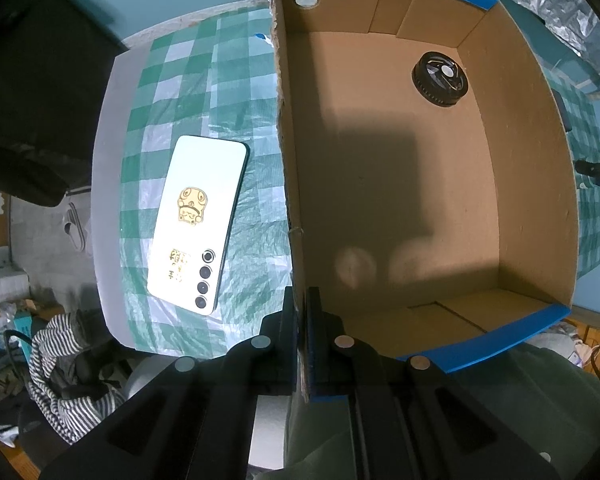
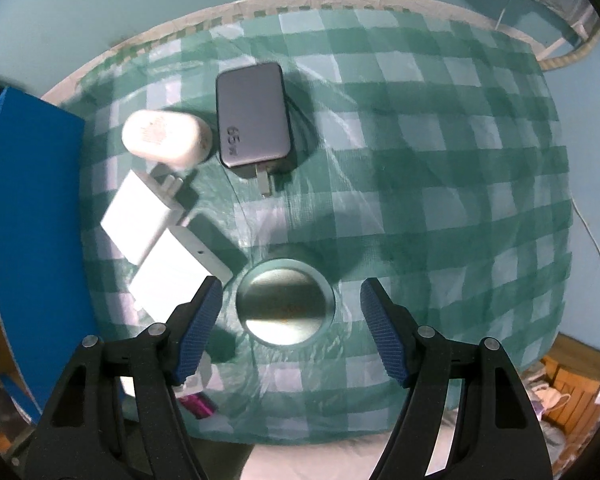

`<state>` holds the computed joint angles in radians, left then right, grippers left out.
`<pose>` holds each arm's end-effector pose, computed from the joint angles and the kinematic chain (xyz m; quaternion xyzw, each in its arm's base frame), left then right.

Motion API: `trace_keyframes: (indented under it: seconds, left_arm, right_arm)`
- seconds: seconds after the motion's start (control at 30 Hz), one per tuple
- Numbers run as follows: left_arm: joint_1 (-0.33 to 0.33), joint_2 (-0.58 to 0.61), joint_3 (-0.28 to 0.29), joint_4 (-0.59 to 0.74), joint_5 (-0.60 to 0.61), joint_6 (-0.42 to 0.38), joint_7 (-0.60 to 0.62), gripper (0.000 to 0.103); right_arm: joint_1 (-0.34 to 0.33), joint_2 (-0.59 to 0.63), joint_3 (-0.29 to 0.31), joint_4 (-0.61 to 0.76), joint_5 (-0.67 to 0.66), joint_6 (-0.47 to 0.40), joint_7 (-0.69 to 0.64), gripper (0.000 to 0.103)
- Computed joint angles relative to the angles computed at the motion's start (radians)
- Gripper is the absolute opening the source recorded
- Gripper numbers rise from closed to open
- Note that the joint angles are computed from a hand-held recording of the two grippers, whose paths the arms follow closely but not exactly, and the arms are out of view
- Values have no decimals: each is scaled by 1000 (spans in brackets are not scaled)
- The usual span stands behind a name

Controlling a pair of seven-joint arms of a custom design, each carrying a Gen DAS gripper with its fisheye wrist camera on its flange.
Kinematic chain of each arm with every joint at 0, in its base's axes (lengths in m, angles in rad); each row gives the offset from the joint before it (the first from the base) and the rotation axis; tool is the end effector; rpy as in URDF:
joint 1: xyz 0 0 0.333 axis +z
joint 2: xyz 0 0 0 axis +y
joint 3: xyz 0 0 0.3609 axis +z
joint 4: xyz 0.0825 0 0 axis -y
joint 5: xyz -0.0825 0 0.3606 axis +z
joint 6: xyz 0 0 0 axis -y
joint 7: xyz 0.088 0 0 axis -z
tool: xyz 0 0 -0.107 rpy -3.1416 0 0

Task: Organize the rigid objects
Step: 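Move the right gripper back to the mint-green round tin, then grasp the mint-green tin with the right gripper and lift it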

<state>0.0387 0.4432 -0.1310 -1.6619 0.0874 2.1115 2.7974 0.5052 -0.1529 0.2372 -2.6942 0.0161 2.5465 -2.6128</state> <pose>0.6687 -0.0452 0.4066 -0.1098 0.9939 0.0082 0.0074 0.2857 0.2610 0.3431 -0.0986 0.9950 -0.0104 0.0084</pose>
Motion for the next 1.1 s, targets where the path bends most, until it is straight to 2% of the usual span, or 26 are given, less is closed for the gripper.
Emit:
trace_keyframes:
  seconds: [0.03, 0.27, 0.67, 1.1]
  left_arm:
    - [1, 0, 0, 0, 0, 0, 1, 3]
    - [1, 1, 1, 3, 0, -6, -2, 3]
    - [0, 1, 1, 2, 1, -5, -4, 3]
    - [1, 3, 0, 2, -1, -2, -1, 3]
  right_arm:
    - [0, 4, 1, -2, -3, 6, 0, 72]
    - [5, 11, 12, -28, -33, 61, 52, 47]
    - [10, -3, 3, 16, -29, -20, 1, 44]
    - [-28, -21, -15, 109, -78, -142, -95, 44]
